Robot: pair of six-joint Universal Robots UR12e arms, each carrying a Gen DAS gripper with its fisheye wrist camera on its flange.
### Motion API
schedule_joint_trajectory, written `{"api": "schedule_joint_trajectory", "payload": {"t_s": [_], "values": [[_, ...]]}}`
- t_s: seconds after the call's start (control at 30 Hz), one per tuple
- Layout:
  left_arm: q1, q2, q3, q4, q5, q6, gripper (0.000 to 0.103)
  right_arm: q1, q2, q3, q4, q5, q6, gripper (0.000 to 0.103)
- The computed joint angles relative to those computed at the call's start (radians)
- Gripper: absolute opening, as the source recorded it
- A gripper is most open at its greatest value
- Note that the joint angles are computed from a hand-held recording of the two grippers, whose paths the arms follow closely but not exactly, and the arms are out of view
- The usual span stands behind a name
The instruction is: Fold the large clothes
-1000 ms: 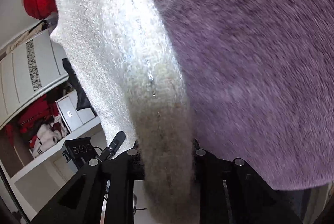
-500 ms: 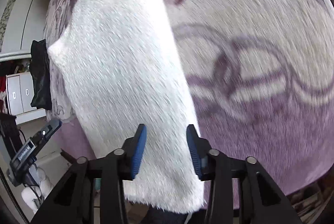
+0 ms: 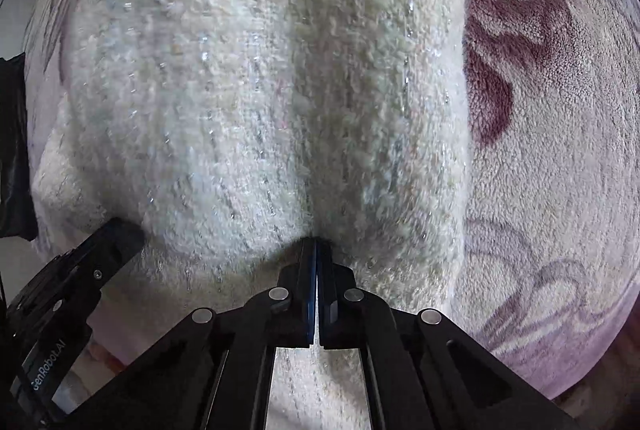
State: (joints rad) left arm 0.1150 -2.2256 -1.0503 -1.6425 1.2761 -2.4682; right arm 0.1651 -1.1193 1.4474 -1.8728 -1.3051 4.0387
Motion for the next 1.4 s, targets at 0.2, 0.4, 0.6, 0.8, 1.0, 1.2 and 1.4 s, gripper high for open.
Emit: {"api": "schedule_joint_trajectory", "payload": {"t_s": [0.2,0.4,0.6,0.8,1.0,1.2,1.4], "values": [[-0.040,-0.100,0.127,-0.022,0.007,-0.029,0.023,-0.049,-0.013,-0.004,-0.184,0.026,0.051,0.000],[-0.051,-0.176,0.199,-0.070,0.002,0.002,0.023,-0.063,0.109,-0.080,-0.076,0.069,0.028,0.000],[-0.010,-0.128,0.214,-0.098,-0.052,0.044,0.023,-0.069,0.113,-0.142,-0.046,0.147,-0.003,0.006],[0.082,0.033,0.060,-0.034,-0.104,0.080,0.056,-0.038,-0.072,0.058,-0.234,0.235,0.060,0.056],[0.153,0.139,-0.092,-0.062,0.000,0.068,0.056,0.070,-0.244,0.310,-0.401,0.302,0.328,0.057],[0.197,0.166,-0.255,-0.094,0.126,-0.029,0.056,0.191,-0.277,0.478,-0.573,0.311,0.579,0.063],[0.233,0.243,-0.405,0.014,0.076,-0.007,0.012,0.256,-0.219,0.547,-0.845,0.237,0.864,0.023]]}}
